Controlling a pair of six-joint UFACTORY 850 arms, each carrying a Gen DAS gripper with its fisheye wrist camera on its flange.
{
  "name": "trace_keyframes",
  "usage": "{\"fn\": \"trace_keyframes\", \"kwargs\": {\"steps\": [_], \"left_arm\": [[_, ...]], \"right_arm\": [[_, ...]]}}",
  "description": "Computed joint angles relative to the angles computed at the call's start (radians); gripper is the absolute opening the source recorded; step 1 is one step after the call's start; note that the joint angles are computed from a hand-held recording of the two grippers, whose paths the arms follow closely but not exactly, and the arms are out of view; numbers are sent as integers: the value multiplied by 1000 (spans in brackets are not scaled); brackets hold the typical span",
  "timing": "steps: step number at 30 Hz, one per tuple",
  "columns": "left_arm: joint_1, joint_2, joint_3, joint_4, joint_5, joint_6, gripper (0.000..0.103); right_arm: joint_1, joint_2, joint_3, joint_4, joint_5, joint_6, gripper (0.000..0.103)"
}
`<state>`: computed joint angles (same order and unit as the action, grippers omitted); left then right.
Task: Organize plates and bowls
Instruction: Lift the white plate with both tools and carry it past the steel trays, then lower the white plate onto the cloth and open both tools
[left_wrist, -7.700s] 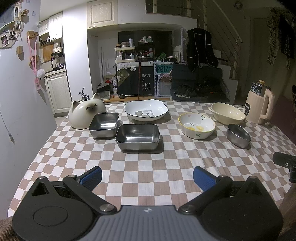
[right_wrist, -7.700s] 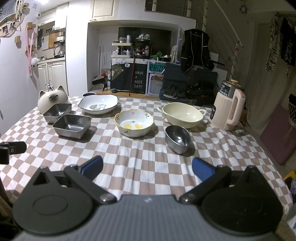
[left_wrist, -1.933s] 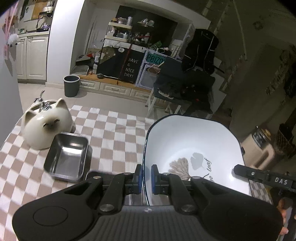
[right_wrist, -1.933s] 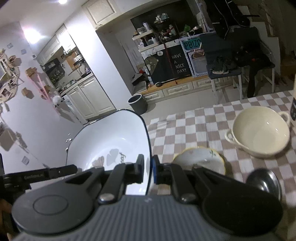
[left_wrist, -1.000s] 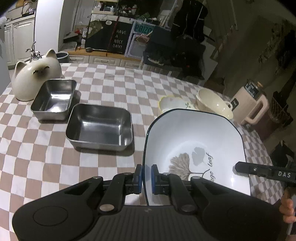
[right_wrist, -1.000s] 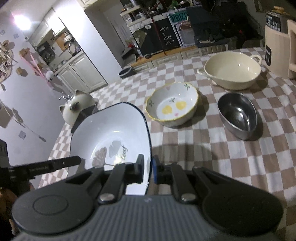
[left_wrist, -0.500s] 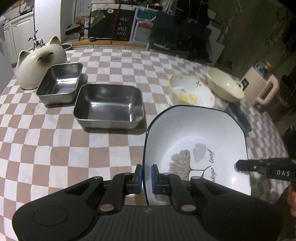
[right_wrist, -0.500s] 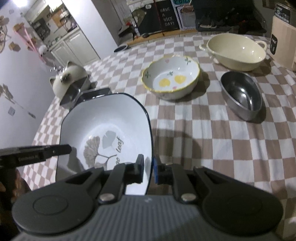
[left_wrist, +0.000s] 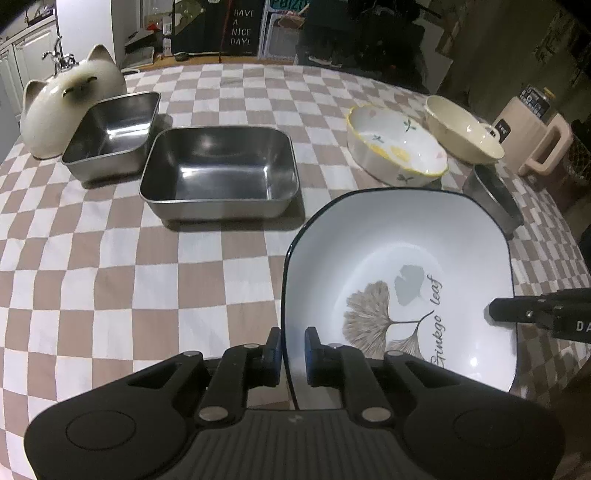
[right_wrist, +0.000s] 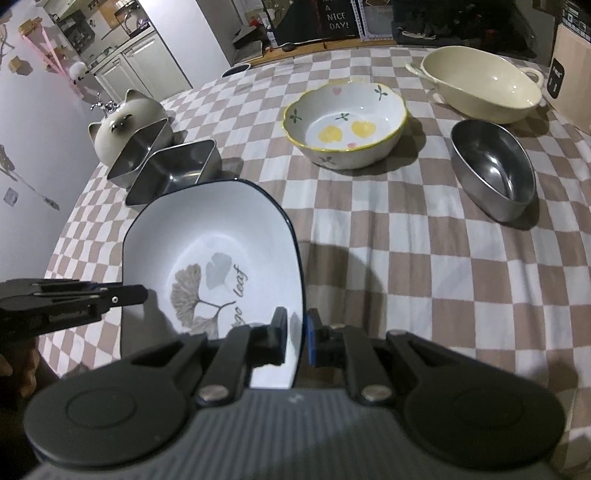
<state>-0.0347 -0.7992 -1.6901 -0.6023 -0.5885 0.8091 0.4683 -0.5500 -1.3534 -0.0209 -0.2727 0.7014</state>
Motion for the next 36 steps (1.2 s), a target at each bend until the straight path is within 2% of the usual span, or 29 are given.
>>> {"fn": "trace_keyframes", "kwargs": {"steps": [13, 21, 36], "left_arm": [[-13, -22, -17, 56, 29, -37, 15], [-10, -22, -20, 43, 20, -33, 15], [-14, -33, -35, 71, 12, -63, 15]], "right_arm": [[0, -35, -37, -13, -46, -19, 15], [1, -54, -58, -21, -75, -13, 15], [11, -113, -128, -137, -144, 92, 15]]}}
